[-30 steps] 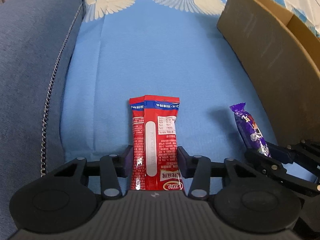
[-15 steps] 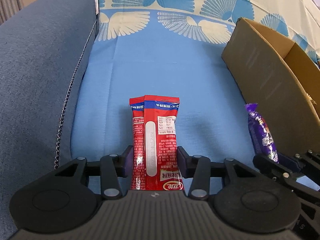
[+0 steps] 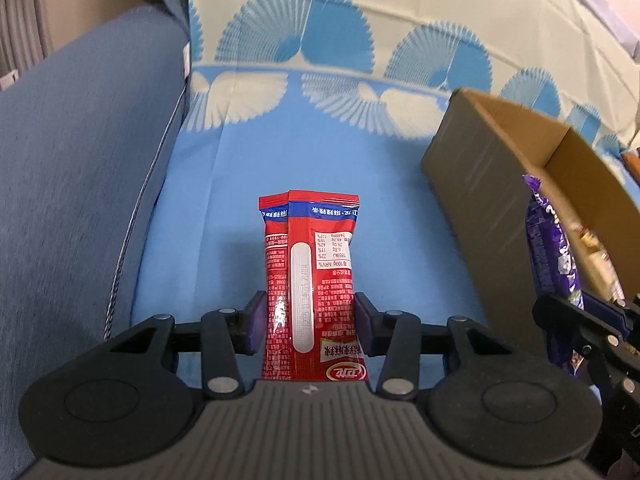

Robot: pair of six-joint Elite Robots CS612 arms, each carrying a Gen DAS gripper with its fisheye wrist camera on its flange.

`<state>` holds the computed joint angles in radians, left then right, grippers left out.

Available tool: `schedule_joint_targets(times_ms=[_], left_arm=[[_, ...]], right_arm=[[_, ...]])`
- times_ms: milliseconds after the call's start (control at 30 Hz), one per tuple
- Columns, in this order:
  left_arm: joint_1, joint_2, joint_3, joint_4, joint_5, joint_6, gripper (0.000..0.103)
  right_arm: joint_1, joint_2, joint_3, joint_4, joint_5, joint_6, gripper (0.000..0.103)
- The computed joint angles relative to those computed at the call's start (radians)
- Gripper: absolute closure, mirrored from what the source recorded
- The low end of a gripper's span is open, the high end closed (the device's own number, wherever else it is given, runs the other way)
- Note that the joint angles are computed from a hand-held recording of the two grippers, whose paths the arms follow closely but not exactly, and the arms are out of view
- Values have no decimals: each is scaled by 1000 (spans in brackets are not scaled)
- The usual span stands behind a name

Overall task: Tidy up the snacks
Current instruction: 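Lift the purple bar with the right tool while the left tool lifts the red bag toward the box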

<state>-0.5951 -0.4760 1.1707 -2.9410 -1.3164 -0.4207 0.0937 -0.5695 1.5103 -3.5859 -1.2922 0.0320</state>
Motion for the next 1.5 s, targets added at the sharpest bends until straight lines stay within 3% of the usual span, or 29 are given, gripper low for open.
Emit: schedule_joint_targets(times_ms=[300,533,700,1033,1300,1500], left_arm=[[-18,14,-18,-164,21,31,54],[-30,21,-32,-256,20,66,54],[-46,25,-72,-251,38,87,54],[-76,148,-354,-219,-29,98,54],[-103,215,-449,-230,-84,226,54],[-111,255,-515,-219,-97,243,54]], right_arm=[[-20,-2,2,-89,28,71,82],[-32,-2,3,-166,3,116,82],[-45,-8,9,-197,-27,149,82],[-65,-19,27,-242,-225,266,82],[-84,-19,37,-208,-345,279,82],[-88,-14,26,-176,-419,322,82]])
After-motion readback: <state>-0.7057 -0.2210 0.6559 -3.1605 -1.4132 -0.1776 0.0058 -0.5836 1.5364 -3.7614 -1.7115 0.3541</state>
